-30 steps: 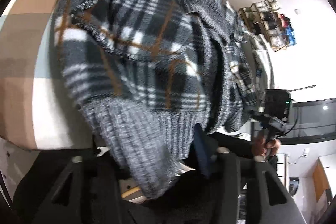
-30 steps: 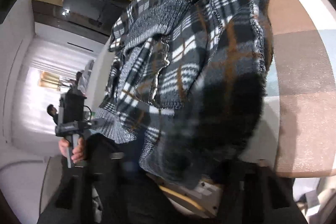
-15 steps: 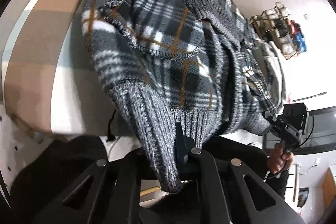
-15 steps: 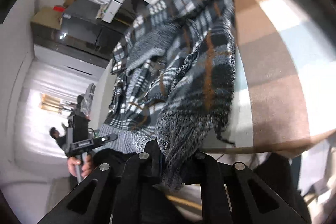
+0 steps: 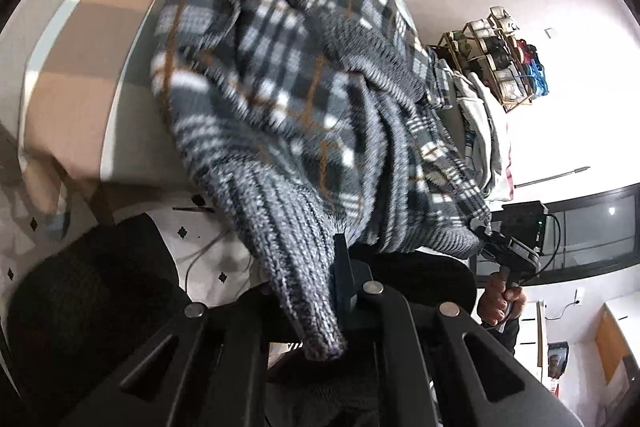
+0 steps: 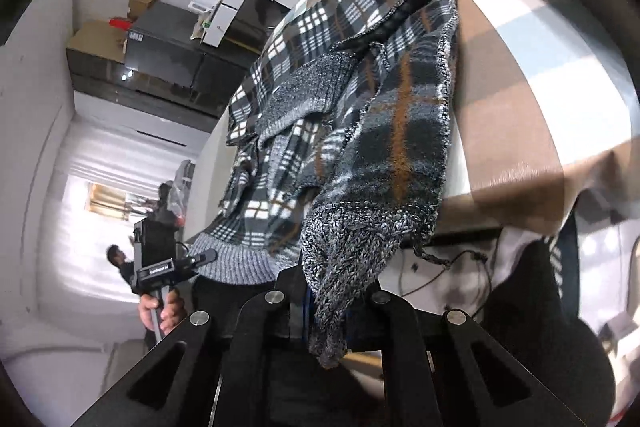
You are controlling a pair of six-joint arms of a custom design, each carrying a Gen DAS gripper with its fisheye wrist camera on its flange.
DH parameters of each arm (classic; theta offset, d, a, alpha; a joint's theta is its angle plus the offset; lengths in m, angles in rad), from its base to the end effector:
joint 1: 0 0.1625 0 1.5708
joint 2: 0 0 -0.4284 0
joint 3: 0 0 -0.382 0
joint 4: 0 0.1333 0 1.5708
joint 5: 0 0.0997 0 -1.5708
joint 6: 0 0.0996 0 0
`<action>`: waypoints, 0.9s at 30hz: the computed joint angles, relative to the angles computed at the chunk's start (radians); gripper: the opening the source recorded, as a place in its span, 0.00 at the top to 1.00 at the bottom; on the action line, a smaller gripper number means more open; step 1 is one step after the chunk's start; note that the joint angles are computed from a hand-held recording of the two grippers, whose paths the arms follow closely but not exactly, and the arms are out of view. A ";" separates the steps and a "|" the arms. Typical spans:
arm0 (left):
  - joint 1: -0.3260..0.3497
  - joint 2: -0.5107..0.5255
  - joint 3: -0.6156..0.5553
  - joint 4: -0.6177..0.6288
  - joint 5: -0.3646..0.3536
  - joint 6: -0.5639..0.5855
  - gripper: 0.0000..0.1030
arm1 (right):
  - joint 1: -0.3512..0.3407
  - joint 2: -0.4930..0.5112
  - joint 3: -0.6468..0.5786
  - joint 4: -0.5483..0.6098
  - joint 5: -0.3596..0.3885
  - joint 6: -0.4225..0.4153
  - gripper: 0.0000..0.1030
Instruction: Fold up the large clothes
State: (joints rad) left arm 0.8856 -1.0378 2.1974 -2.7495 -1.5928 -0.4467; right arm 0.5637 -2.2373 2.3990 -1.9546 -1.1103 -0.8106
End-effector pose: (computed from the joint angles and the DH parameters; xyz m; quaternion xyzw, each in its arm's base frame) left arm -0.1971 -0.4484 0.0837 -0.1191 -0.9928 0.0022 0.0144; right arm -0.0988 -0.2725 0.3726 0.0697 0.9654 -0.2452 0.0543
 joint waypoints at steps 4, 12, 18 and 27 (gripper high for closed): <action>0.016 0.026 -0.110 0.078 -0.036 0.001 0.95 | 0.091 0.102 -0.098 0.010 0.034 0.133 0.89; 0.085 0.246 -0.441 0.121 -0.106 -0.051 0.95 | 0.316 0.374 -0.343 -0.136 0.031 0.538 0.89; 0.136 0.362 -0.650 0.182 -0.076 -0.100 0.95 | 0.413 0.596 -0.583 -0.162 -0.076 0.747 0.88; 0.180 0.464 -0.847 0.322 -0.034 -0.099 0.95 | 0.451 0.869 -0.881 -0.090 -0.166 0.913 0.86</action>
State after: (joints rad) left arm 1.0654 -0.5734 1.3507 -2.4275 -1.6273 -0.5453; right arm 1.0149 -1.3681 1.5183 -2.0445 -1.2760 0.1022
